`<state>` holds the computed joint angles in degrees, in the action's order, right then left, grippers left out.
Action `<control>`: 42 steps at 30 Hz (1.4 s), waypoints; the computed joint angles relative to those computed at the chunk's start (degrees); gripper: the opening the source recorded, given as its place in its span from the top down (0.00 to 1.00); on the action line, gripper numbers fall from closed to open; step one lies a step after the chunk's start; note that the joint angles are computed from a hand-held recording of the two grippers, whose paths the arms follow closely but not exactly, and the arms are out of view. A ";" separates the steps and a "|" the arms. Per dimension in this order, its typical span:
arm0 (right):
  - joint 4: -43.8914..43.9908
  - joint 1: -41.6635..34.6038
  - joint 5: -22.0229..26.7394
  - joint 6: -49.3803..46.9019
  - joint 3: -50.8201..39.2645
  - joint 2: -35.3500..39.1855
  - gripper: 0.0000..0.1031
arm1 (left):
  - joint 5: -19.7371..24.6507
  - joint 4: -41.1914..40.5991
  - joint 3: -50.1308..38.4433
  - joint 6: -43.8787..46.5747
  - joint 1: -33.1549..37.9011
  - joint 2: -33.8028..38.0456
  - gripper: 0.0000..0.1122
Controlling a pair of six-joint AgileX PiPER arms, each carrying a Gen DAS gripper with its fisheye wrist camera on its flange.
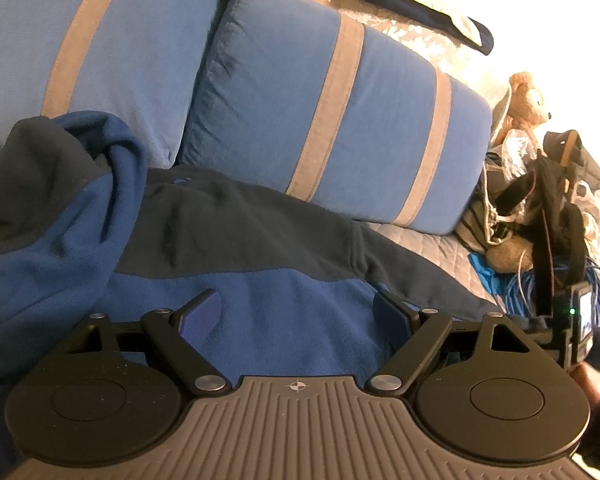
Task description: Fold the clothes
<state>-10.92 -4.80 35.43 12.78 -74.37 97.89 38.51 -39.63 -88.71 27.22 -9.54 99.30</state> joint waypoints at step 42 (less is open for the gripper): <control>-44.50 31.35 14.80 45.28 -34.82 11.42 0.00 | -1.19 10.67 -8.03 -12.49 4.28 -4.14 0.25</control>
